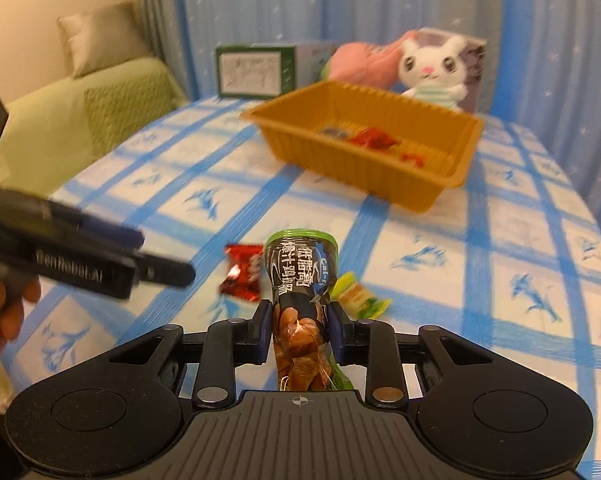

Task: Organize snacks
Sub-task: 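Lift the snack bag with the right gripper while the left grasps a red candy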

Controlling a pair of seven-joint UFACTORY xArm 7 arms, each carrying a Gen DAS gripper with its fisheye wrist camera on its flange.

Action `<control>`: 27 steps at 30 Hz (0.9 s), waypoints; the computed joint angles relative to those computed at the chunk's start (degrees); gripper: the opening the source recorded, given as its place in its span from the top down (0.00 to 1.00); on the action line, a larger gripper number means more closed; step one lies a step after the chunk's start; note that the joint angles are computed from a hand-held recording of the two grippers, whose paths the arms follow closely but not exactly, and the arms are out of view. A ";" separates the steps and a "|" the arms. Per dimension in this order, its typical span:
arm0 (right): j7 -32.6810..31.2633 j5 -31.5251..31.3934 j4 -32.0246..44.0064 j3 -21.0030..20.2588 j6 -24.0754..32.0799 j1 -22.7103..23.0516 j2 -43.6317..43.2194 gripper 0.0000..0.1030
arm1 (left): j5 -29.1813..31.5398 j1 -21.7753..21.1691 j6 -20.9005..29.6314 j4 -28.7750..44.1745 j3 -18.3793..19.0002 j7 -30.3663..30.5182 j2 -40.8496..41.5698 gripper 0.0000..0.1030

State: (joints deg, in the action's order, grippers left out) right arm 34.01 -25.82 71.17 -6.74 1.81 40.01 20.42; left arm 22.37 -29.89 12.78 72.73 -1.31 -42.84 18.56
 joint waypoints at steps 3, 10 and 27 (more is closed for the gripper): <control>8.32 -5.14 0.57 -9.26 0.71 7.21 0.20 0.71 | 1.48 -1.69 -0.75 1.92 1.50 -2.06 1.80 0.23; 23.45 -12.83 -0.17 -16.19 0.87 10.58 -0.60 0.71 | 2.16 -3.95 -1.77 7.05 3.10 -4.58 6.22 0.34; 33.50 -23.00 0.13 -6.47 2.03 -0.03 -2.09 0.71 | 10.29 -7.40 5.65 12.33 6.81 -8.52 9.52 0.51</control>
State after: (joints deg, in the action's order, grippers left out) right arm 67.51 -48.82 71.30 -13.21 3.83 39.97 18.33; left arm 32.66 -37.29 18.43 85.06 5.49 -51.37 28.08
